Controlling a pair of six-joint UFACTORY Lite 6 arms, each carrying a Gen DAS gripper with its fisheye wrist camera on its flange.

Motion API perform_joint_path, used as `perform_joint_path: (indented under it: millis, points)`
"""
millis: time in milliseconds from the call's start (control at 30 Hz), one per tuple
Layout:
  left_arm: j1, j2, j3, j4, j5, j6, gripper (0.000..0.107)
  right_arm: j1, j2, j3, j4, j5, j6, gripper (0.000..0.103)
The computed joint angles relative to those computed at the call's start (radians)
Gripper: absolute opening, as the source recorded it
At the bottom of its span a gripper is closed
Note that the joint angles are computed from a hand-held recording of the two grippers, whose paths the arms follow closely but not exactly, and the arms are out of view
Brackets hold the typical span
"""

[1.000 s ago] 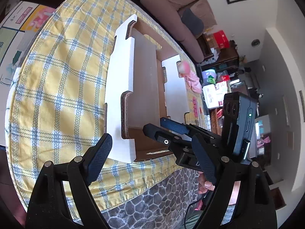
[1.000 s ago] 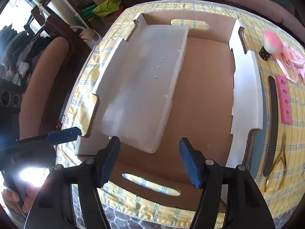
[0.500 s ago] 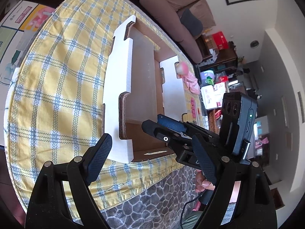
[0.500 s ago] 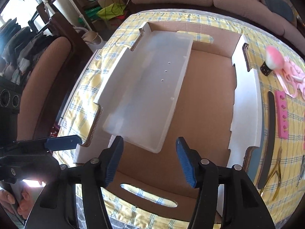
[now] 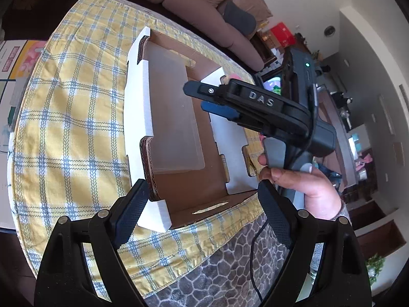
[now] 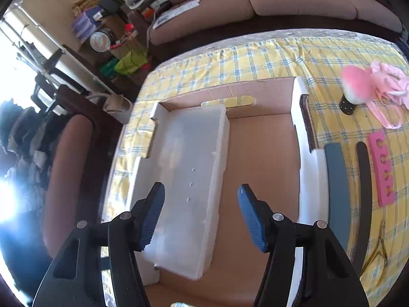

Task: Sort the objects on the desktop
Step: 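Withdraw the right gripper up and away from the box, then move the right gripper over the blue nail file on the table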

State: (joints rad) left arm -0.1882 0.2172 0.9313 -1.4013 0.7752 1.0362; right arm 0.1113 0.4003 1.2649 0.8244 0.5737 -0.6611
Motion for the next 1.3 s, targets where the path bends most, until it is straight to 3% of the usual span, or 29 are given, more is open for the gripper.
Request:
perform_joint_path:
  millis: [167,567,767,1033,1167,1300]
  points:
    - [0.004,0.018,0.0,-0.019,0.012,0.023,0.086,-0.009,0.107,0.076,0.052,0.04,-0.034,0.063]
    - [0.03,0.033,0.008,-0.019,0.037,0.024,0.088,0.03,0.123,0.087,0.107,0.016,-0.088,0.067]
    - [0.008,-0.075,-0.015,0.001,-0.002,-0.027,0.099,-0.056,-0.106,-0.092,0.156,0.027,-0.183,0.071]
    - [-0.162,-0.212,0.014,0.129,-0.148,-0.25,0.103,-0.307,-0.482,-0.307,0.105,0.187,-0.29,0.103]
    - [-0.305,-0.23,0.077,0.28,-0.245,-0.471,0.103,-0.485,-0.614,-0.357,0.052,0.274,-0.367,0.103]
    - [-0.467,-0.184,0.199,0.554,-0.332,-0.788,0.103,-0.723,-0.645,-0.343,0.041,0.411,-0.49,0.103]
